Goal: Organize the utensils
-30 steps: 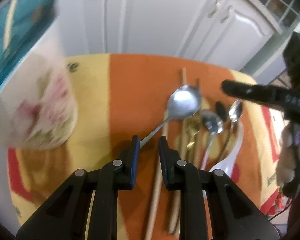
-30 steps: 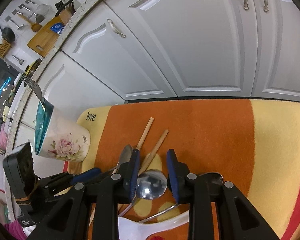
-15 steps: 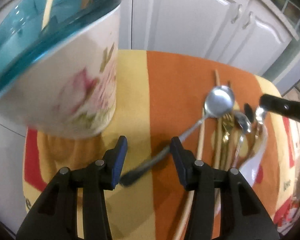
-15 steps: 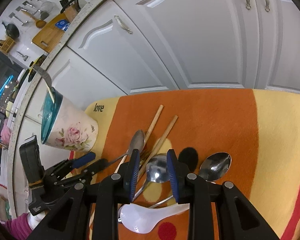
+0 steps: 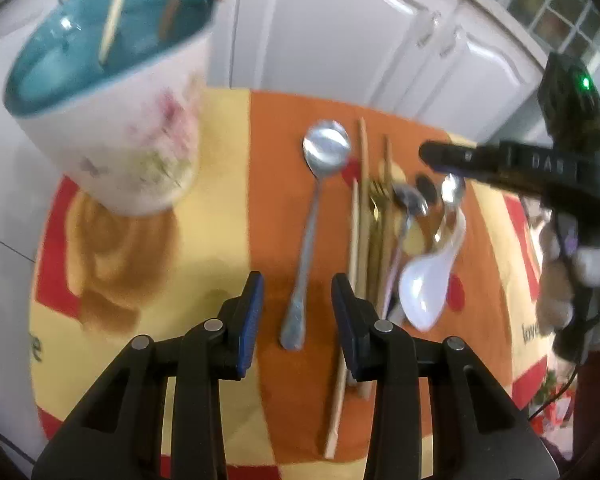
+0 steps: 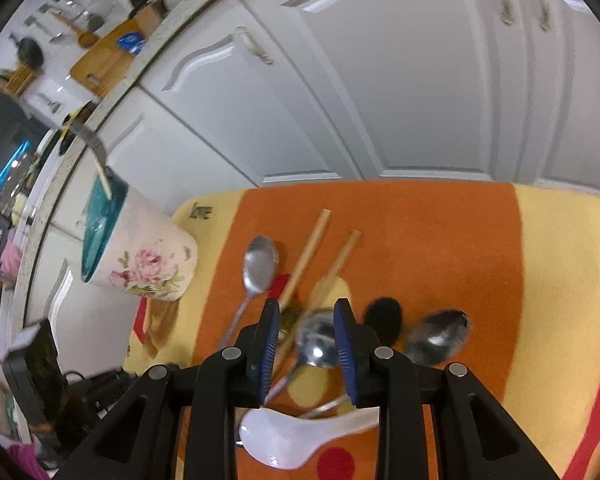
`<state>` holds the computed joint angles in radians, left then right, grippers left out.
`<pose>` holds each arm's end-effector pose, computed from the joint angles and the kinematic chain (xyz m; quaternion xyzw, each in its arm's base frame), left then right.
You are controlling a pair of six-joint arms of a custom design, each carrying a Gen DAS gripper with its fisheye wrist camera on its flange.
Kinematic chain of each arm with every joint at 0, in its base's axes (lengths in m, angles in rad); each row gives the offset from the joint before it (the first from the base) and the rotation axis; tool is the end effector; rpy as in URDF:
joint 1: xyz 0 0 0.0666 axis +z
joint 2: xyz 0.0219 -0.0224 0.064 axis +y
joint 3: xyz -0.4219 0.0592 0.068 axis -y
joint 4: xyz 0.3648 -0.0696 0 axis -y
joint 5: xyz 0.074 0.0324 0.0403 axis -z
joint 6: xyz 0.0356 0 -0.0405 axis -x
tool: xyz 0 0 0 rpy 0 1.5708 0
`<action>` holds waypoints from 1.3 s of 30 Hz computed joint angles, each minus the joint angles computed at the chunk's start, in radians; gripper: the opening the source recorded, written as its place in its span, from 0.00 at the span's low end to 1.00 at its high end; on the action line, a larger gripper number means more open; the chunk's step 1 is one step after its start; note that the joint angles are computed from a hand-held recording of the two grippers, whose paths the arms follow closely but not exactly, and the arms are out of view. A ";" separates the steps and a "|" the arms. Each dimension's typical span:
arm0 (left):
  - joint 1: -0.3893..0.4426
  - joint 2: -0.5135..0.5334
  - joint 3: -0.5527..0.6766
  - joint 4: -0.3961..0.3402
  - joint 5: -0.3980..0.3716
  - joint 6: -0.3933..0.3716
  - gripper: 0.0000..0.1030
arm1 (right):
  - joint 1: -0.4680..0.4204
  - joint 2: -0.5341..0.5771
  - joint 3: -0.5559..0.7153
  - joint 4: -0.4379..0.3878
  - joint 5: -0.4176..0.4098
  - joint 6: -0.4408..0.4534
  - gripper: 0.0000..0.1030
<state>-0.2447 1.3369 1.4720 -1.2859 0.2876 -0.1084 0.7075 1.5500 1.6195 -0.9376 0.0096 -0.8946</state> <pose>0.3813 -0.1060 0.5071 0.1994 0.9476 -0.1539 0.1963 0.3924 0.3346 0.4954 0.0894 0.9346 0.2440 0.2428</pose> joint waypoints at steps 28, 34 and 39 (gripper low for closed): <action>-0.025 0.061 0.052 -0.011 0.040 0.049 0.34 | -0.030 0.014 -0.004 0.154 -0.061 0.184 0.01; -0.056 0.059 0.091 -0.023 0.083 0.012 0.34 | -0.043 -0.116 -0.101 0.170 -0.025 0.147 0.01; -0.099 0.070 0.103 -0.077 0.113 -0.041 0.34 | -0.055 -0.215 -0.162 0.152 0.045 0.124 0.01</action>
<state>-0.3434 1.4067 1.5751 -1.3633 0.4003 -0.1495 0.6526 1.3354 1.4571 -0.7853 0.0546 -0.7707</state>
